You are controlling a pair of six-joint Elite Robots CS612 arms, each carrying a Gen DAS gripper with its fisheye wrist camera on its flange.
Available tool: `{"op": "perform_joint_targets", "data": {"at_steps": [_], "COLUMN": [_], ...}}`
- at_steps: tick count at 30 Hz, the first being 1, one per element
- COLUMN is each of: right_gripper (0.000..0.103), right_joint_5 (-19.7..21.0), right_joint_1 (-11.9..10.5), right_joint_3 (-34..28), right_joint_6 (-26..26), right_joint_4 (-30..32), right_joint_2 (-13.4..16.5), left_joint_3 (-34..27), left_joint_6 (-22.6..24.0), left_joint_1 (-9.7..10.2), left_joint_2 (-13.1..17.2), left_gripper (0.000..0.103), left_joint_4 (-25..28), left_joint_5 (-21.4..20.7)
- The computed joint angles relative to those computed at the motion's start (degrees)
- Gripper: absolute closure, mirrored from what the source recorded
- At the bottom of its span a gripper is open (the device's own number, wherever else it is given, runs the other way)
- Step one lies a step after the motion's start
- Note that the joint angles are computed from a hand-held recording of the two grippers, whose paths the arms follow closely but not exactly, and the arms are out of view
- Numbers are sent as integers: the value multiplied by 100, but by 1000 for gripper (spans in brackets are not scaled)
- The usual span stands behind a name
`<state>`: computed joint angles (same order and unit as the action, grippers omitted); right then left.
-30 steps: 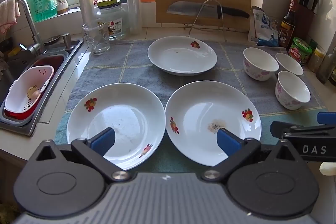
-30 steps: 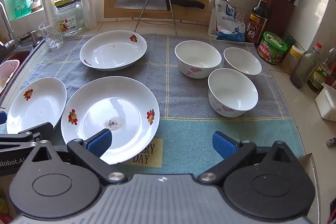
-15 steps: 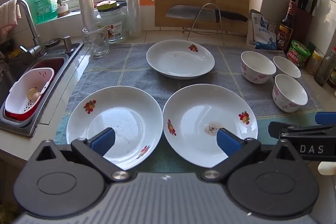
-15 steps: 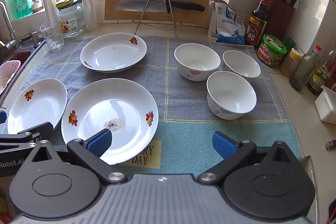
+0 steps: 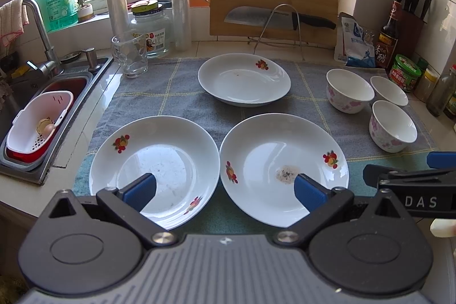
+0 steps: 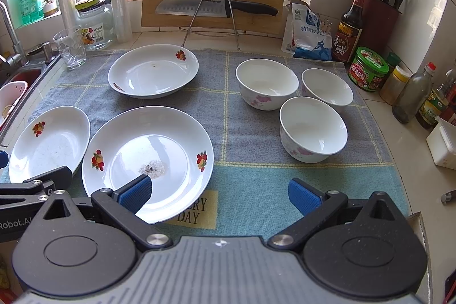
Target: Organize plates and bowls
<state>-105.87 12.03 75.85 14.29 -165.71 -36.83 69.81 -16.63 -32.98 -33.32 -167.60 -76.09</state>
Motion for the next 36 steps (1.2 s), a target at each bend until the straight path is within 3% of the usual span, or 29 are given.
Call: {"op": "perform_joint_targets", "data": {"at_steps": [36], "right_gripper": [0], "right_joint_5": [43], "right_joint_1": [-17], "right_joint_3": [-118], "right_joint_6": [-46], "right_joint_4": [112], "right_joint_2": [84], "left_joint_3": [-55], "left_joint_6": [-109], "left_joint_1": [22], "left_joint_2": [46], "left_gripper": [1], "left_joint_4": [74], "left_joint_5": [-79]}}
